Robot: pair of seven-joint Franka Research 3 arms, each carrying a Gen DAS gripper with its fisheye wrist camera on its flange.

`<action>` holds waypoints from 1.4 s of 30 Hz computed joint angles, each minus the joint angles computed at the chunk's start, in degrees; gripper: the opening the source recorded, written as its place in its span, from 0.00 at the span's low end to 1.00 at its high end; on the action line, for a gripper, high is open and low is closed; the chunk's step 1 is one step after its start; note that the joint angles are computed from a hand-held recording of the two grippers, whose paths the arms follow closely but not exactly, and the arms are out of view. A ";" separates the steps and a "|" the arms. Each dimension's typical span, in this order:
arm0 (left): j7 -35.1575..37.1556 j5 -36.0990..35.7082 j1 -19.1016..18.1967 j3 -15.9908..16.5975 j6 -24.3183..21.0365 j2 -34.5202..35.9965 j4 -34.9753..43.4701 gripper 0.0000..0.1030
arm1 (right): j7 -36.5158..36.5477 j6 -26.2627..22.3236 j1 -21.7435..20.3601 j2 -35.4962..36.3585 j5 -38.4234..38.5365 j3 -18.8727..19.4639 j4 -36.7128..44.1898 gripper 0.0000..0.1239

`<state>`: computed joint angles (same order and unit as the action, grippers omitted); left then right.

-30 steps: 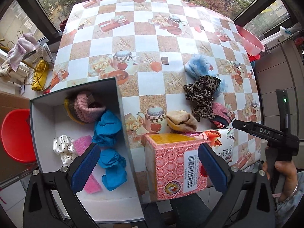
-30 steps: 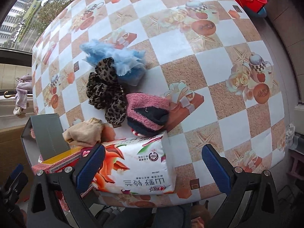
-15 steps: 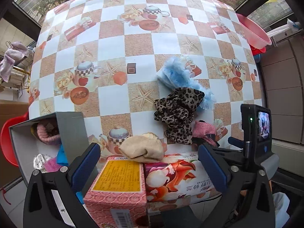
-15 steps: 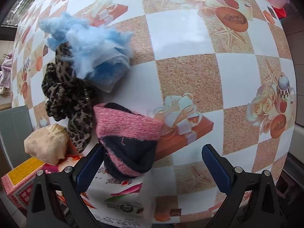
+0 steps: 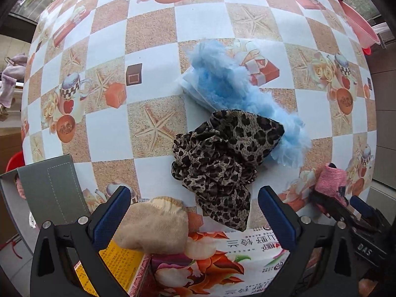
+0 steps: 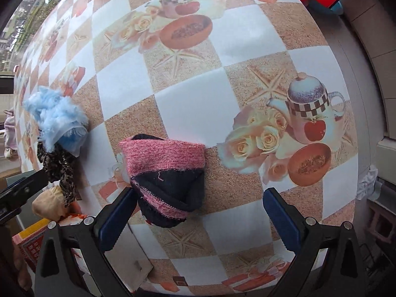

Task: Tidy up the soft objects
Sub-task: 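Grasp the leopard-print scrunchie with the left gripper while the right grasps the pink-black sock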

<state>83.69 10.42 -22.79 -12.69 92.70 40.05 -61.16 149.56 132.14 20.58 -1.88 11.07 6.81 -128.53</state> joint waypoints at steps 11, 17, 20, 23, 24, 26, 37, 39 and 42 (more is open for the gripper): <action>-2.48 -1.17 -0.25 0.01 -0.11 3.88 1.93 1.00 | -3.89 -2.22 1.15 7.70 -0.84 -0.59 7.74 0.83; -4.90 -3.21 0.47 0.14 -2.50 6.38 4.81 1.00 | -2.80 -4.91 2.34 10.52 -2.81 -0.96 11.16 0.83; -4.88 -3.17 0.48 0.08 -3.14 6.34 4.11 1.00 | -2.12 -6.02 2.73 10.07 -3.56 -1.06 10.95 0.83; -4.11 -1.95 -0.11 0.41 -4.31 6.59 4.86 1.00 | -2.17 -5.98 3.01 12.07 -4.19 -1.18 12.63 0.83; -3.32 -1.35 -0.39 0.45 -4.74 6.66 5.06 1.00 | -2.27 -5.95 3.08 12.01 -4.12 -1.20 12.61 0.83; -2.47 -1.21 -1.03 0.18 -5.53 7.31 6.00 0.96 | -2.77 -5.01 2.79 11.00 -3.27 -1.37 11.46 0.83; 3.72 -3.61 0.32 -2.03 -1.18 1.59 -2.23 0.32 | -1.35 -5.51 2.47 6.72 -5.02 -1.12 9.54 0.35; 4.53 -3.99 0.77 -2.22 0.90 -0.55 -5.28 0.32 | -1.08 -4.62 2.25 5.73 -4.84 -0.99 8.70 0.35; 5.54 -4.47 1.48 -2.54 3.71 -3.65 -9.18 0.32 | -0.84 -3.12 1.81 3.82 -3.93 -0.80 7.21 0.35</action>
<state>89.23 5.95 -21.31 -15.23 96.42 36.40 -70.34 148.71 129.02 22.39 1.94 7.14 6.01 -121.32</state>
